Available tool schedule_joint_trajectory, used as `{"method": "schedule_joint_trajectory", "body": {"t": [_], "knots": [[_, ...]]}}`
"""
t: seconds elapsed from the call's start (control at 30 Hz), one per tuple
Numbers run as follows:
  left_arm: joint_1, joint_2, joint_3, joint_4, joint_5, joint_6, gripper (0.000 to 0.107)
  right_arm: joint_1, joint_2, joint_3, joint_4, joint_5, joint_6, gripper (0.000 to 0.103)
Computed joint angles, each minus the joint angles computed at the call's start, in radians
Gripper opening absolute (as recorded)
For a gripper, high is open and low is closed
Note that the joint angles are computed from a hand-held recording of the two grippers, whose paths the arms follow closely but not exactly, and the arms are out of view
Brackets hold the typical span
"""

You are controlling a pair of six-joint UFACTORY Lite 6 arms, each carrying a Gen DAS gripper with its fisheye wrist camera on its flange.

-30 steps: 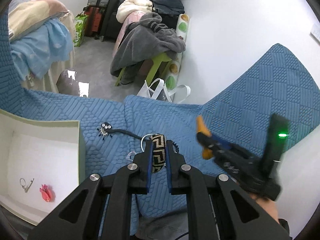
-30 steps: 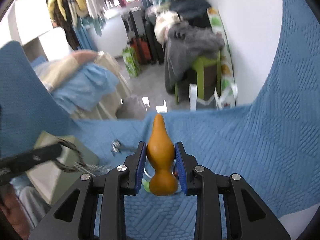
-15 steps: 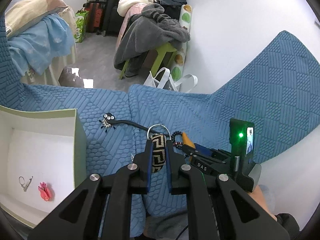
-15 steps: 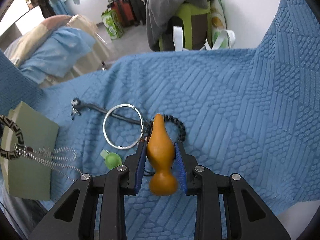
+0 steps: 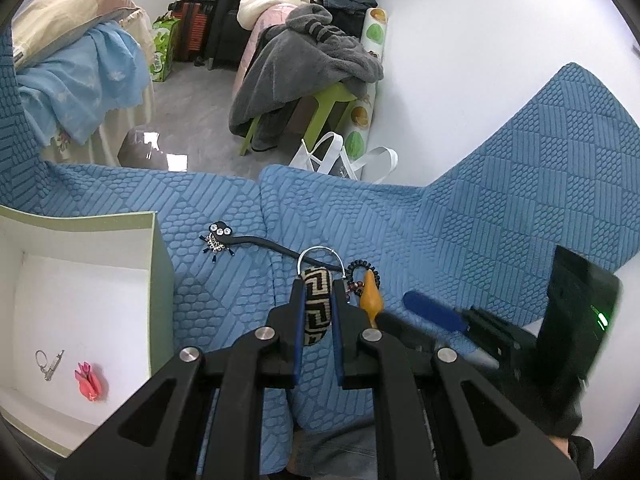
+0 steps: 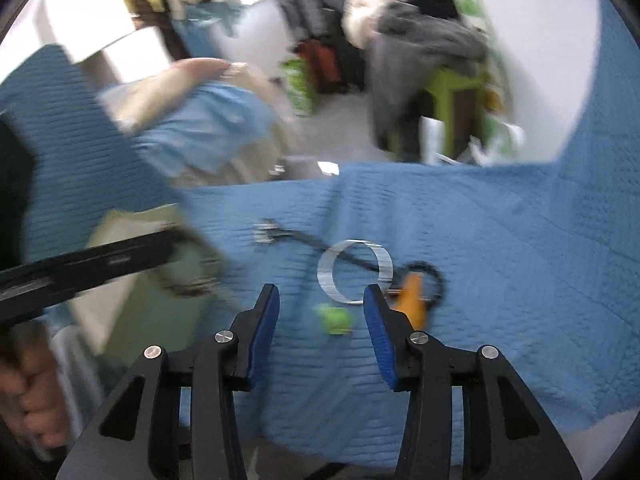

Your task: Organize jewelry

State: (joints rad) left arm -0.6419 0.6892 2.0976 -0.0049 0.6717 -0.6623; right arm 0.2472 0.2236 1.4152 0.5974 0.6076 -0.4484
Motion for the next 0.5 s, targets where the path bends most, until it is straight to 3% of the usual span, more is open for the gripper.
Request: {"method": "schedule_joint_trajectory", "body": {"t": [0.17, 0.23, 0.43, 0.5], "knots": [[0.005, -0.011, -0.012, -0.010, -0.005, 0.006, 0.012, 0.100, 0.065, 0.067, -0.028, 0.012, 0.006, 0.040], [0.006, -0.018, -0.019, -0.011, -0.008, 0.007, 0.012, 0.116, 0.097, 0.092, -0.031, 0.017, 0.012, 0.029], [0.012, -0.053, -0.063, -0.014, -0.027, 0.008, 0.012, 0.144, 0.156, 0.150, -0.052, -0.003, 0.054, 0.023], [0.016, -0.063, -0.078, -0.022, -0.035, 0.012, 0.012, 0.145, 0.174, 0.172, -0.041, -0.005, 0.048, 0.015]]}}
